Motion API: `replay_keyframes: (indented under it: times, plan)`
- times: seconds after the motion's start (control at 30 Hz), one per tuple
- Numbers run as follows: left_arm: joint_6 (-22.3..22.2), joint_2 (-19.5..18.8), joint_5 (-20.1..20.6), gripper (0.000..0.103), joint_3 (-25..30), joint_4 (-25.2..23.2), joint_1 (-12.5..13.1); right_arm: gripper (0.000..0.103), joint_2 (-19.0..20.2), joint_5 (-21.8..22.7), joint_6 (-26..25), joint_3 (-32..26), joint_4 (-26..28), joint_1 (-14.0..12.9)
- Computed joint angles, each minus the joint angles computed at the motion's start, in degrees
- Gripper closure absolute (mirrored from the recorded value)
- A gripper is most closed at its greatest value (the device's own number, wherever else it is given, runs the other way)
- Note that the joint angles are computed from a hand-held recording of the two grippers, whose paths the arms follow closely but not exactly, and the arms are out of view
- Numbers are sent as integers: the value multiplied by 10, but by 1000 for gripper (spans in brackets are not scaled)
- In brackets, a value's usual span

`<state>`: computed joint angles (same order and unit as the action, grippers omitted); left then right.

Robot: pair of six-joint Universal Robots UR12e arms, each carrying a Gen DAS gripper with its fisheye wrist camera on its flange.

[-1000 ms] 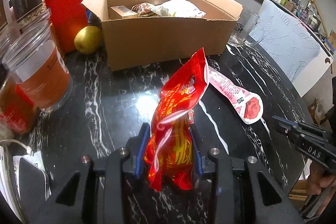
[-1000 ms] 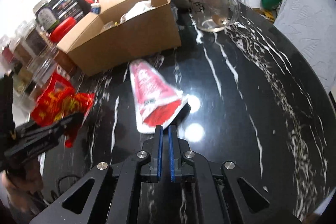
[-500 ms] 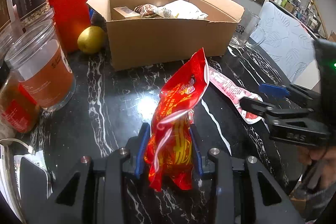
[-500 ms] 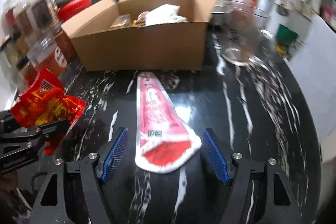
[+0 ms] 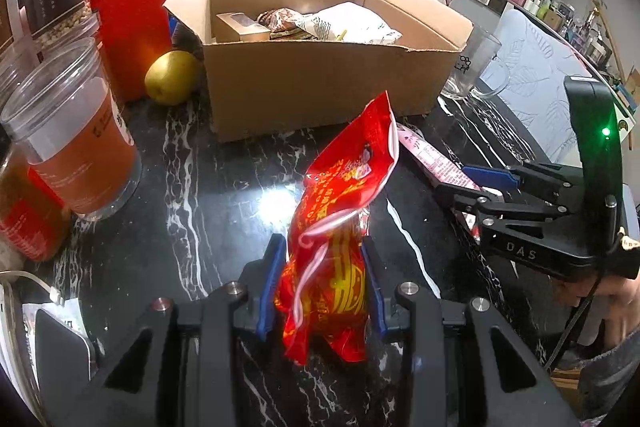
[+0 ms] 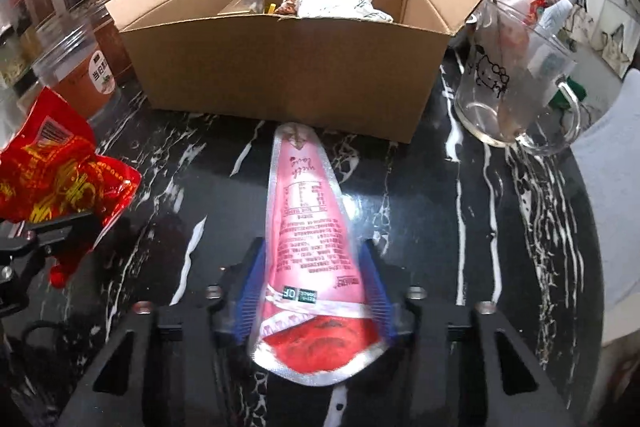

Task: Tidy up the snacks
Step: 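Carry both held packets over the cardboard box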

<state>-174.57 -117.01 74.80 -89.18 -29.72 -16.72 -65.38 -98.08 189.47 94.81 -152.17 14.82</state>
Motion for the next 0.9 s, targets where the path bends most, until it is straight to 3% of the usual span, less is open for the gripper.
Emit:
replay_keyframes:
  times: [0.13, 0.23, 0.43, 0.9]
  plan:
    - [1, 3, 4, 67, -4, 8, -1, 72, -6, 11, 15, 12, -16, -3]
    - [2, 6, 1, 67, -8, 11, -2, 72, -14, 39, 41, 31, -45, -9]
    - [6, 13, -5, 67, -14, 21, -3, 72, -35, 47, 73, 61, -77, -8]
    - [20, 39, -22, 67, -31, 63, -5, 72, -84, 19, 119, 108, -139, 12]
